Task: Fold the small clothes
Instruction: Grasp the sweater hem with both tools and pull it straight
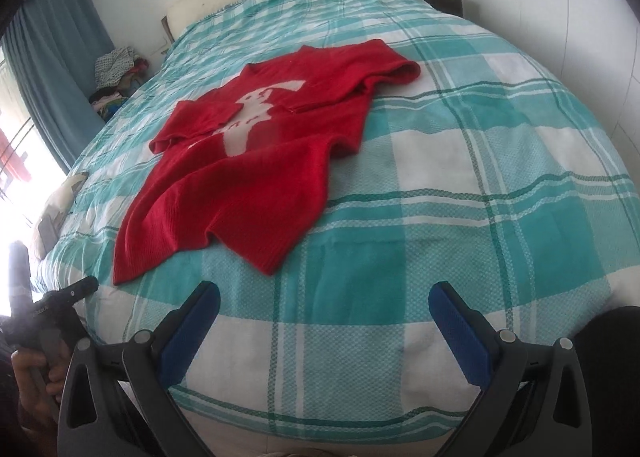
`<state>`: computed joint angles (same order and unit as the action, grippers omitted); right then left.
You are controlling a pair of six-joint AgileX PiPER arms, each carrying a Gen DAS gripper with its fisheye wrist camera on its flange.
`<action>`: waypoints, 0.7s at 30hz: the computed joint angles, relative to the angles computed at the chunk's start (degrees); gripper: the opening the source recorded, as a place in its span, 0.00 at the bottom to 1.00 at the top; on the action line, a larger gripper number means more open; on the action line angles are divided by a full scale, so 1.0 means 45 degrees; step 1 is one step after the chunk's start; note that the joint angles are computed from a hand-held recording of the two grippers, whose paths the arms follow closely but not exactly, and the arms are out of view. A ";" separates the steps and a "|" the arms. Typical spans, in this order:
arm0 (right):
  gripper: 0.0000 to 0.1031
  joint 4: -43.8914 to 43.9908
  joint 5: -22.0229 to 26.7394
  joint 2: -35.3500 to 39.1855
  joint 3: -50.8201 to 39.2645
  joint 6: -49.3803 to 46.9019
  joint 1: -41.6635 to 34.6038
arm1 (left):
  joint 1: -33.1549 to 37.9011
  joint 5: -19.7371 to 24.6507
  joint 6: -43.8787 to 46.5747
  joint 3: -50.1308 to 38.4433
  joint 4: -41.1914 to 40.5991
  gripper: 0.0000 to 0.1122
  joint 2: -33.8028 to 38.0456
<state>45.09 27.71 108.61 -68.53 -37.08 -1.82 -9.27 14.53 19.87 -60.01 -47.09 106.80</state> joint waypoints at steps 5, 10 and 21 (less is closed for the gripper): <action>0.61 0.2799 0.3184 0.2599 -0.2484 -0.1669 -0.0804 | -0.0637 0.0371 -0.0296 -0.1465 0.0912 0.74 0.0990; 0.30 0.3968 0.3792 0.4085 -0.3690 -0.2496 -0.0271 | -0.0631 0.1093 0.0119 -0.2892 0.0296 0.09 0.2265; 0.04 0.0373 0.4470 0.1042 -0.2117 -0.1146 -0.0925 | 0.1267 0.3316 0.3501 -0.0515 -0.2226 0.08 -0.0291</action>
